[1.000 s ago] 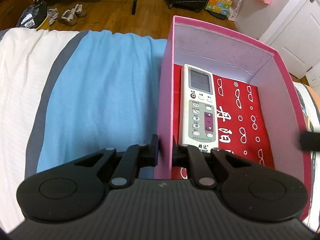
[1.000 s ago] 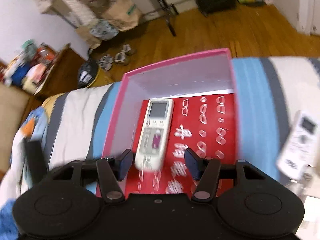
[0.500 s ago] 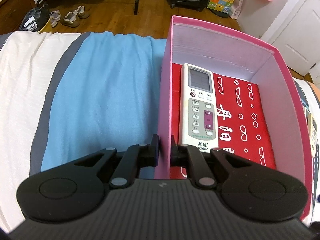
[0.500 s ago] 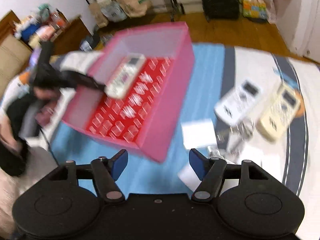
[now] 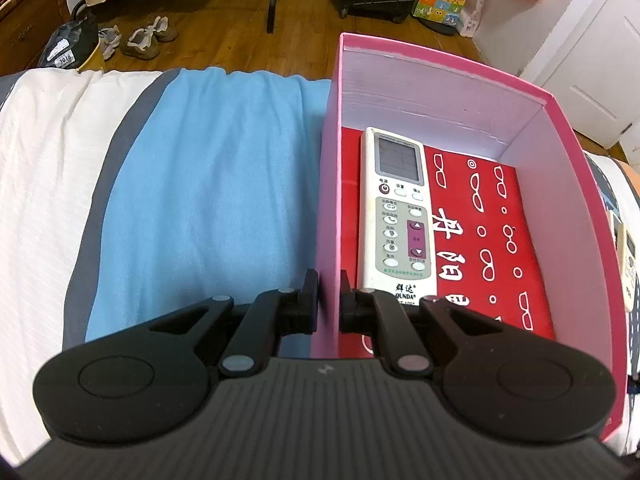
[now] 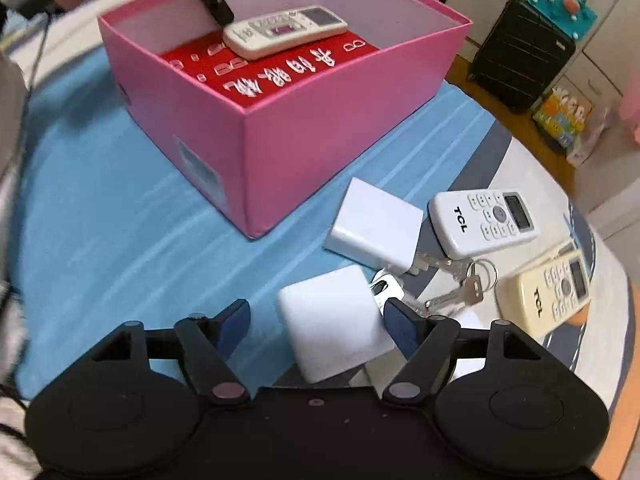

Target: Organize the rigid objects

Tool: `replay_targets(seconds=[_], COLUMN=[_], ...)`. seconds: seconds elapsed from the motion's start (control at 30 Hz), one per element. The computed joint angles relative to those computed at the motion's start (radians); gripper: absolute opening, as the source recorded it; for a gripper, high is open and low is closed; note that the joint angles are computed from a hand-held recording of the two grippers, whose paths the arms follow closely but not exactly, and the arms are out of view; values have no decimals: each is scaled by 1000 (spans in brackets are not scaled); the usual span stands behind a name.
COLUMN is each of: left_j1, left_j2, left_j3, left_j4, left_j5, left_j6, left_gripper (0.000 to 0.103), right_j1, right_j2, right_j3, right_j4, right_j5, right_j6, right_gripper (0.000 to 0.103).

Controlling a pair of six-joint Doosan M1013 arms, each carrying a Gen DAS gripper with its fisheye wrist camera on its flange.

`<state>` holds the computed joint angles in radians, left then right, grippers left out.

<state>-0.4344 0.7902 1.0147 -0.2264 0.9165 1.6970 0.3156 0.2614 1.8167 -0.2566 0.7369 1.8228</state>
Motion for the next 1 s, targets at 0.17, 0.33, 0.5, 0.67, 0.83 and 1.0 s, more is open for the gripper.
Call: replay_targets(seconds=[0.17, 0.33, 0.5, 0.67, 0.83, 1.0], left_j1=[-1, -3, -1, -1, -1, -1], left_j2=[0, -4, -1, -3, -1, 0], left_j3=[0, 6, -2, 1, -5, -5], left_j4=[-1, -1, -7, -7, -7, -7], left_j5=[2, -1, 9, 6, 13, 14], left_j6=[-1, 7, 8, 12, 10, 11], left_gripper=[7, 7, 7, 7, 7, 7], right_j1=[21, 50, 58, 78, 98, 115], right_j2=[25, 25, 18, 2, -20, -36], right_j3=[-8, -12, -15, -19, -37, -82], right_j4=[-99, -185, -210, -280, -365, -433], right_j5=[38, 78, 95, 110, 135, 168], right_j6=[134, 270, 358, 395, 451, 461], right_gripper=[67, 66, 66, 66, 66, 66])
